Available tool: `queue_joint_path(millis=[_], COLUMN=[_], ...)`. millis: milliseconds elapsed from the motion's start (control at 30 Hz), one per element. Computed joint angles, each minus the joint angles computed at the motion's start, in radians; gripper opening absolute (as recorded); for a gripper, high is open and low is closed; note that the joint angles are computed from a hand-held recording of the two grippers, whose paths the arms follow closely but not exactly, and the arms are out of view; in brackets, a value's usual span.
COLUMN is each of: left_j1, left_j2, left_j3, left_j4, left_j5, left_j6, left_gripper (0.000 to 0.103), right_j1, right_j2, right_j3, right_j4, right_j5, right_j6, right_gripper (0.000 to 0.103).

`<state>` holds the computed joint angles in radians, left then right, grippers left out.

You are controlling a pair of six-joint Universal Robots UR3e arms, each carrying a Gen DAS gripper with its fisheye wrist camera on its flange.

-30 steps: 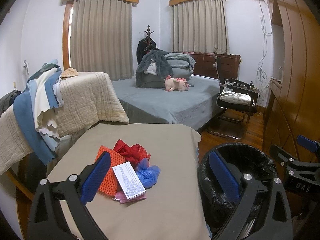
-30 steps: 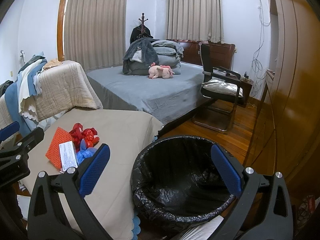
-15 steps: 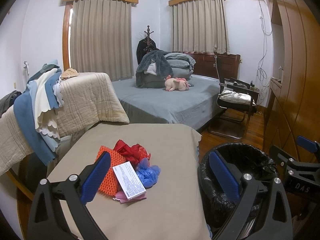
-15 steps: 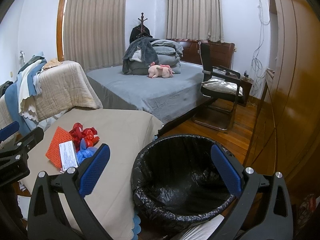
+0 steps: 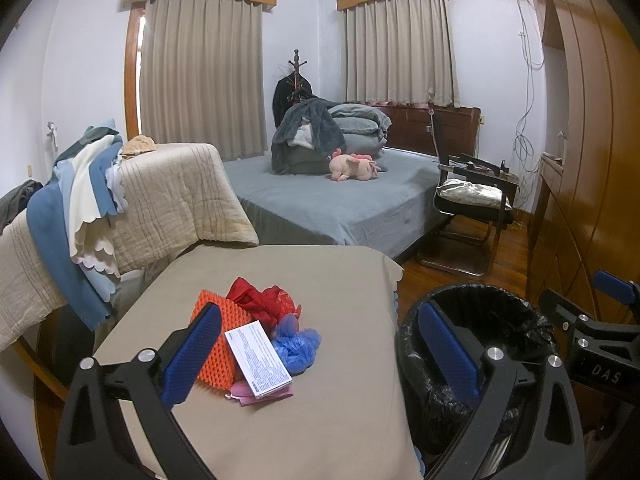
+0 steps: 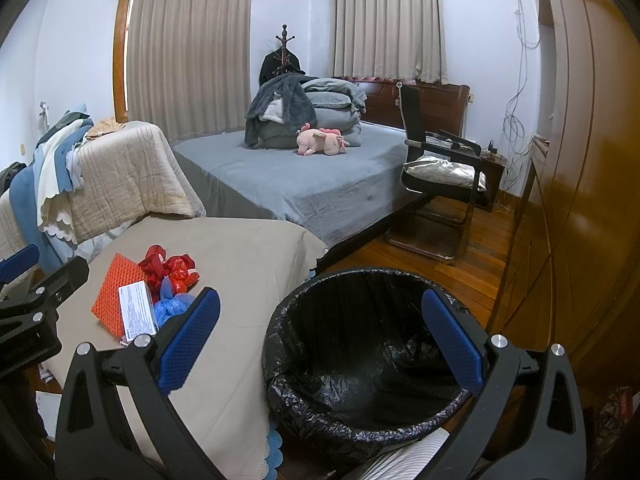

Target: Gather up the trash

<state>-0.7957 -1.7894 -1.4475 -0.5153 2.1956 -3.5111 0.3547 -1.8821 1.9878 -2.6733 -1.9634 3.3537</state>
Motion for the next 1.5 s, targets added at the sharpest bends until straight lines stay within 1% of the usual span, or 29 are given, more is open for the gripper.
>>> queue_joint_path(millis=[67,133,267,400,633,700,833,967,1067,1167,1367,1500], left_j1=[0.0,0.004,0.006,0.007,0.024,0.018,0.038,0.055,0.091,0.14,0.259,0.338], left_j2=[0.0,0.041,0.048,0.054,0.068,0.041,0.039,0.046,0.062,0.087,0.101,0.09], left_j3=[0.0,-0.051,-0.059,-0.064,-0.116,-0.114,-0.112,-0.128,-0.165,-0.243,-0.399,-0.477], left_j4=[-0.001,0.01,0.011,0.008,0.049,0.064,0.059,0.064,0.086,0.145,0.285,0.36], left_j5=[0.0,-0.003,-0.005,-0.006,-0.021,-0.012,-0.025,-0.03,-0.045,-0.058,-0.08,-0.127], left_j6=[-0.001,0.001,0.001,0.0,0.006,-0.003,-0.007,-0.004,0.003,0.016,0.079,0.1], left_gripper=[0.097,0.097,0.097,0.097,0.097,0.097,0.097,0.097,0.097,0.097,0.097,0.097], right_j1=[-0.004,0.006,0.007,0.032,0.049,0.035,0.013,0.01,-0.002,-0.004,0.002,0.014], right_j2=[-0.004,0.007,0.008,0.032,0.055,0.057,0.073,0.122,0.176,0.253,0.486,0.661], right_j3=[0.0,0.019,0.017,0.029,0.024,0.016,-0.009,-0.029,-0.039,-0.063,-0.166,-0.29], right_j4=[0.003,-0.025,-0.023,-0.052,-0.058,-0.051,-0.038,-0.067,-0.117,-0.168,-0.261,-0.265], right_j5=[0.003,-0.005,-0.005,-0.021,-0.031,-0.013,0.018,0.04,0.074,0.101,0.167,0.196], right_j6=[-0.003,0.002,0.003,0.015,0.024,0.018,0.004,-0.002,-0.013,-0.02,-0.035,-0.032], right_gripper=[0.098,0.098,0.098,0.098,0.098,0.098,0.098,0.098,0.098,0.098,0.098,0.098])
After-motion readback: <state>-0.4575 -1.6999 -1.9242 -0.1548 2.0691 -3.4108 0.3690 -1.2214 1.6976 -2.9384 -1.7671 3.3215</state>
